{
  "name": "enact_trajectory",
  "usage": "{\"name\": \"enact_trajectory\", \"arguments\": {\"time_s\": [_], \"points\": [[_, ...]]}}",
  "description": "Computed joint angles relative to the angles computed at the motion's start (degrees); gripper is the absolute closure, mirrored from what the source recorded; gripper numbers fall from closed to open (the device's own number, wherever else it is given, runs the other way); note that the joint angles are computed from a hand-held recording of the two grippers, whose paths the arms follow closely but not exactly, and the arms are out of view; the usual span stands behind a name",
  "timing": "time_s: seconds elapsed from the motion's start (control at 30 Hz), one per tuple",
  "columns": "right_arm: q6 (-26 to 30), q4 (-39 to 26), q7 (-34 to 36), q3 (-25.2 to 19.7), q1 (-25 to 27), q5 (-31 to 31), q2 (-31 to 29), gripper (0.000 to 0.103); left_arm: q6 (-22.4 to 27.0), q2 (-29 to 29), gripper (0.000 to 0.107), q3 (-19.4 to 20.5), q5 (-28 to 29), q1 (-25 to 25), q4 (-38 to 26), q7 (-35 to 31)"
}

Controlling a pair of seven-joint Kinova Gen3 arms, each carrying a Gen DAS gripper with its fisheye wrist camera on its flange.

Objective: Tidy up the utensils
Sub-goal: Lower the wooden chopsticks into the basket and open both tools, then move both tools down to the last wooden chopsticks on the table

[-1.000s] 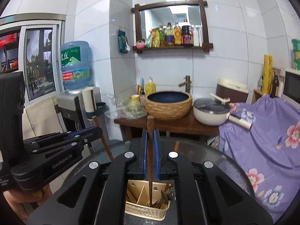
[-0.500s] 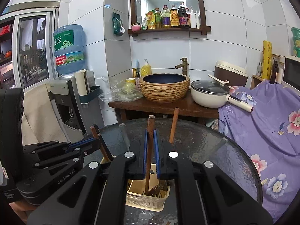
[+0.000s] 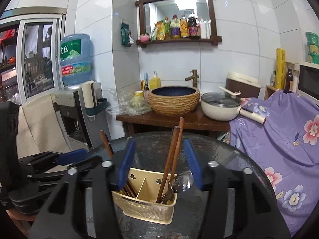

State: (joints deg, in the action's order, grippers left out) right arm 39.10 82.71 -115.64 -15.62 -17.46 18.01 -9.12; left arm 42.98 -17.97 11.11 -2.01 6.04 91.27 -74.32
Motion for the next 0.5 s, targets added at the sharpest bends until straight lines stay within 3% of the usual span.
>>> {"name": "enact_trajectory", "arguments": {"time_s": [0.17,0.33,0.5], "points": [[3.51,4.33,-1.28,-1.05,0.39,-1.01,-3.3,0.045,-2.16,-5.55,0.018,2.69,-2.5,-2.17,6.78,2.88],[10.68,8.23,-3.28,-4.09,1.16,0.92,-3.08,0.045,3.74,-5.07,0.015,3.36,-2.33,-2.05,10.24,2.78],[14.87,11.9,-4.13,-2.13,-1.28,-2.15,-1.31,0.045,7.84,-2.19,0.015,6.0,-4.87,-1.75,13.68,4.69]]}}
